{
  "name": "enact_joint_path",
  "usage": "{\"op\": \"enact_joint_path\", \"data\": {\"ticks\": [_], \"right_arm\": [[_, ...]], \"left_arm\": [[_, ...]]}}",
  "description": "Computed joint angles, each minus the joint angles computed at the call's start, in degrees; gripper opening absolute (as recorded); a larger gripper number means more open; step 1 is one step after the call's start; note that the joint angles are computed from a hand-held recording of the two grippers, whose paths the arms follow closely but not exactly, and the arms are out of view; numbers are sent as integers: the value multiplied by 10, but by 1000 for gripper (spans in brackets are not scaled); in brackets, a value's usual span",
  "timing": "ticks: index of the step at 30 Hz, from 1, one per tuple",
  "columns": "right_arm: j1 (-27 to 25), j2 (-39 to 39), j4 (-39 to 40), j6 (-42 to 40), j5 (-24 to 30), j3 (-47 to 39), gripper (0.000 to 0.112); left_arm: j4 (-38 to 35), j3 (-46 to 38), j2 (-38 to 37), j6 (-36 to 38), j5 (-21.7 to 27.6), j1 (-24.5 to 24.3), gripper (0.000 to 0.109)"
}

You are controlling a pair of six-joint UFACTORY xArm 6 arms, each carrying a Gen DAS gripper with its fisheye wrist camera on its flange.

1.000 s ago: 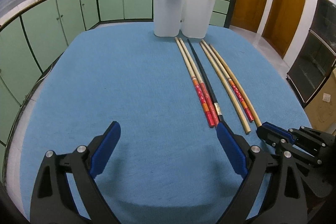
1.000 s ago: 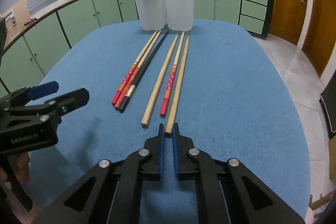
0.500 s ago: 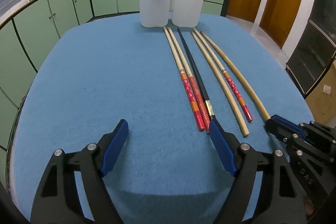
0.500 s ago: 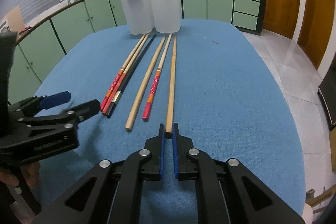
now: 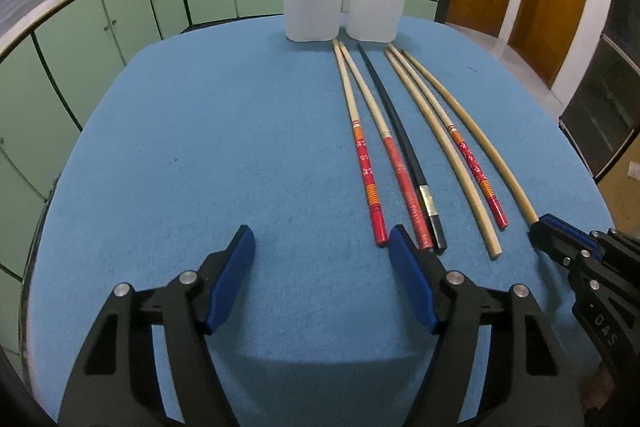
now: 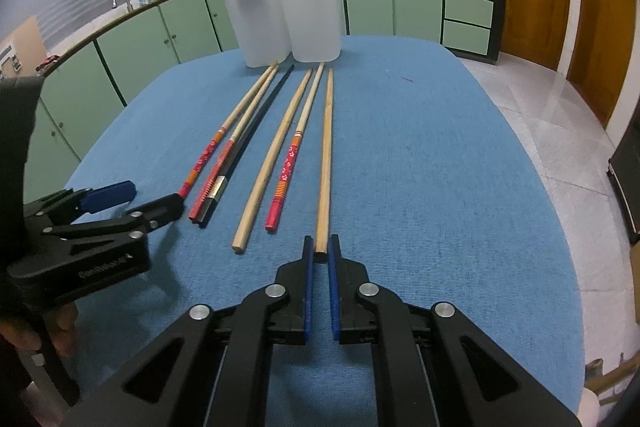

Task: Organize utensils
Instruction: 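Grasp a plain wooden chopstick with the right tool while the left tool grasps a red-patterned chopstick, then lift both chopsticks and lower them into the white holder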

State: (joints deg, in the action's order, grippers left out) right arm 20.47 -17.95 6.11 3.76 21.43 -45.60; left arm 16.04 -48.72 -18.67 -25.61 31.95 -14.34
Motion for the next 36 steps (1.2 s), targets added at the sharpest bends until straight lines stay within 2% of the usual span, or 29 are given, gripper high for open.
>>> {"op": "enact_joint_path", "data": {"ticks": [6,8,10,11,13,15,16,20,30,36], "right_arm": [[0,3,6,-2,-5,0,7],[0,4,12,-3,-9,2,7],[0,4,6,0,-19,7,7],[0,4,0,4,-23,8,7],[1,5,-3,7,-25,9,7],[0,5,7,0,-25,8,7],[0,6,8,-1,-23,7,7],[1,-1,-4,3,-15,5,7],[-12,-44,-42,-4,-21,-22,6],[-24,-50,-8,-46,-28,-65,6]], "left_arm": [[-5,4,-2,1,-7,-7,66],[1,5,-2,-4,-9,-12,59],[2,6,-2,-5,-14,-15,46],[-3,7,-2,-2,-17,-17,44],[-12,9,-1,3,-24,-19,30],[-19,9,0,7,-27,-20,8],[-24,8,0,9,-28,-21,6],[-34,13,-9,13,-27,-19,5],[25,0,-75,0,-28,-8,5],[27,-38,-87,13,-50,2,5]]}}
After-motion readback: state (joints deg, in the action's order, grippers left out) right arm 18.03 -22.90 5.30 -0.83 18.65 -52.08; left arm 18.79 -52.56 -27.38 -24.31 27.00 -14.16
